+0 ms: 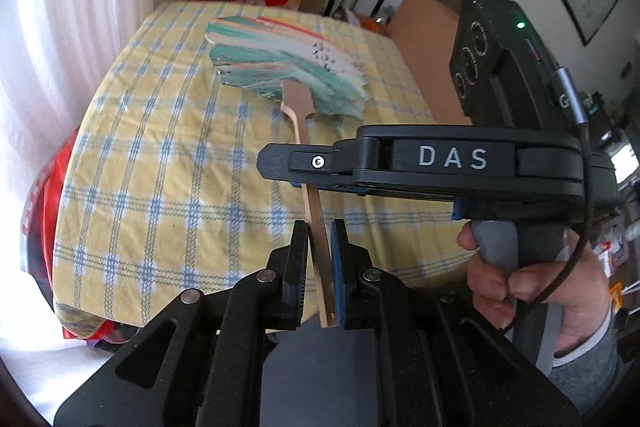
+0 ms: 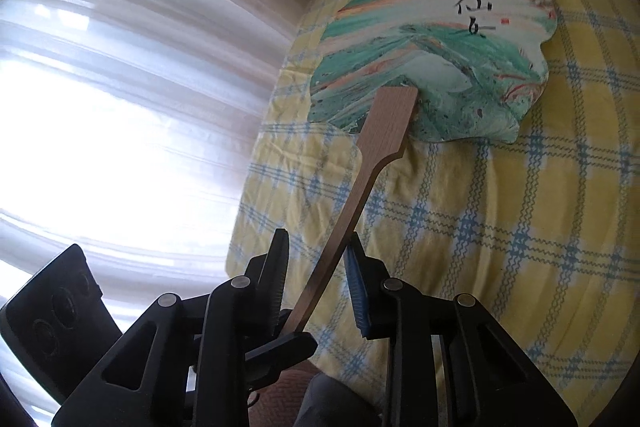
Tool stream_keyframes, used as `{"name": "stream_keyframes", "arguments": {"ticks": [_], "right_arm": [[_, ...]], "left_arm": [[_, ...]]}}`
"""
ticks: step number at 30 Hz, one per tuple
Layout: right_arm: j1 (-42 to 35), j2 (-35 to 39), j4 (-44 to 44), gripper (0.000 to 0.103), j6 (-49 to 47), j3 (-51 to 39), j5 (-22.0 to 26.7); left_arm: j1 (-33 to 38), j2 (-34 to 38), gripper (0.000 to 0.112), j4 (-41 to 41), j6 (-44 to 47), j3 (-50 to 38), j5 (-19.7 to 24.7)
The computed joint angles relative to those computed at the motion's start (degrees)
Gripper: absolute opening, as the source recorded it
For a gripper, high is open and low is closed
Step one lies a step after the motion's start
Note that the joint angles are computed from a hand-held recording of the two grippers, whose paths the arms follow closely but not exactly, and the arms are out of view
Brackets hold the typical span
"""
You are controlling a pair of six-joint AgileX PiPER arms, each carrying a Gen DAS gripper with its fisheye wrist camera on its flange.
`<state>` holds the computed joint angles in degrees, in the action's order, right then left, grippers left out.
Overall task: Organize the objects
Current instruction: 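Lift the painted paper fan and carry it over the box with the left gripper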
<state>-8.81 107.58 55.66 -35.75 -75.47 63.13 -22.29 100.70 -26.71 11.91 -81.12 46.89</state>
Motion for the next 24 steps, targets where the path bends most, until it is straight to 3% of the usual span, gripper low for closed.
{"name": "stream_keyframes", "arguments": {"ticks": [10,18,24], "right_arm": [[-3.6,-6.6,1.2,0.029,-2.6,2.4,1.3],[-3.5,-13.6,-1.8,0.027,-2.9,3.4,-1.3],[-6.1,-17.5,-0.3,0.026,-3.9,3.6,0.8]], "left_arm": [[-1.7,-3.6,0.011,-1.6,0.4,-0.9,-1.0],[-2.4,-5.7,0.011,-3.5,0.4,-2.4,-1.5],[-2.6,-6.7,0.011,-6.4,1.3,-3.5,-0.7]]}}
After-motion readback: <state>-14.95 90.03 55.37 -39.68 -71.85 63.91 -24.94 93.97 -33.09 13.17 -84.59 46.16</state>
